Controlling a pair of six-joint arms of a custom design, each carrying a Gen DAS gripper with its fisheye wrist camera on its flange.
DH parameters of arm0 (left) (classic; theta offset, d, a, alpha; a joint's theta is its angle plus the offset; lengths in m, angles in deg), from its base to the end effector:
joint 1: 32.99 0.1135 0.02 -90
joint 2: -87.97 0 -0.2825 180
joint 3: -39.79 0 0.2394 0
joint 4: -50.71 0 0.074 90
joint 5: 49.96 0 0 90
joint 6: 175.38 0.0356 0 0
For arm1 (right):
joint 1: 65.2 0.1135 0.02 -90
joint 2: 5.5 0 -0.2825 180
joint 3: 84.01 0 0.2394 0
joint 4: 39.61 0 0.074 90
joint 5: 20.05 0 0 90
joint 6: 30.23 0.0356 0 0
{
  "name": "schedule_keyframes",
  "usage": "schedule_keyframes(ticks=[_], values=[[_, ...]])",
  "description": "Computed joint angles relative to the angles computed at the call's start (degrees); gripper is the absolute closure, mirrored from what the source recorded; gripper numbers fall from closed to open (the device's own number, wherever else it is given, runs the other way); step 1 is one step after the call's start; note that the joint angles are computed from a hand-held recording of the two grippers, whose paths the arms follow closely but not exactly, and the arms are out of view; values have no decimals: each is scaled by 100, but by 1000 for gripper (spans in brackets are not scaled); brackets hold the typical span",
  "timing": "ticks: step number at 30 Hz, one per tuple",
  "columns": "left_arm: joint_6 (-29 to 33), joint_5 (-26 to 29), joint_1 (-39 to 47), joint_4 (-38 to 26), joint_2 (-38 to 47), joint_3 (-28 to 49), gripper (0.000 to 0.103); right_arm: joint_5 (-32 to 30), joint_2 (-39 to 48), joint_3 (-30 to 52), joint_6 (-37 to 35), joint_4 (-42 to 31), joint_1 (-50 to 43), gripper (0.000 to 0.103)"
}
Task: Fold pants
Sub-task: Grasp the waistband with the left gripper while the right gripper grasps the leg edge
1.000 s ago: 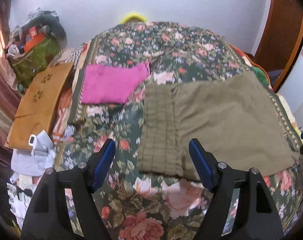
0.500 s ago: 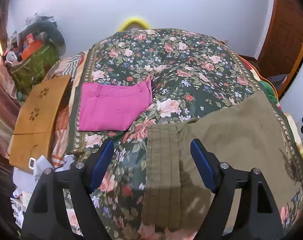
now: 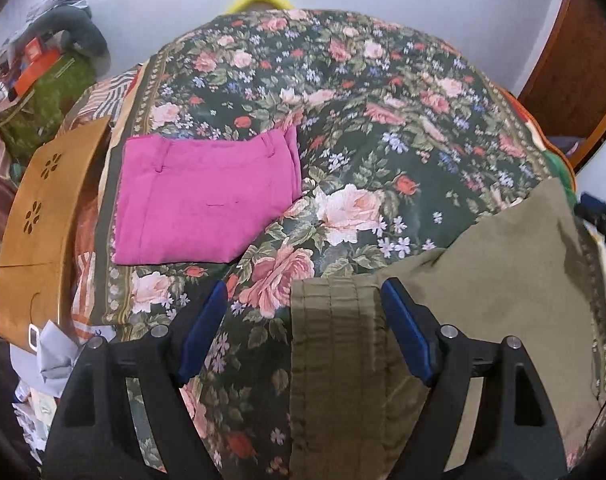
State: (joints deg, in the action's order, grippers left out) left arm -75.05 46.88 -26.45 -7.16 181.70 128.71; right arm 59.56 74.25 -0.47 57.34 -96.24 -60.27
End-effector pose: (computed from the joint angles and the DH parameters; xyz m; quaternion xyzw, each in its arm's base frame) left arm 0.3255 0.0330 0.2782 0.0462 0.9690 -0.0228 0.2417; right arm 0.2729 0.0300 0.3204 -0.0894 0.9402 0.0927 0.3154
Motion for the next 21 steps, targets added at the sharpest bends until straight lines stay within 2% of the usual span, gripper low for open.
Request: schedule_keyframes(ticks=[6,8,11,13,15,17,21], values=[[-139,102,0,281,208,-88,23,-149,749,267,57,226,-86,35],[-179,166,27,336,257,-116,22,-204,931,284,98,285,-129,38],[-171,184,34,424,285,-196,22,-463,1133,321,195,321,-245,54],[-198,151,26,546,262,-297,21,-579,1139,288,310,373,-310,80],[-234,133,42,733,172,-456,21,-580,1128,310,263,311,-305,92],[-243,25,12,947,54,-641,21,-382,1075,262,137,363,-176,94],[-320,-619,-232,1446,-158,-1073,21,125,923,86,-23,581,56,97]])
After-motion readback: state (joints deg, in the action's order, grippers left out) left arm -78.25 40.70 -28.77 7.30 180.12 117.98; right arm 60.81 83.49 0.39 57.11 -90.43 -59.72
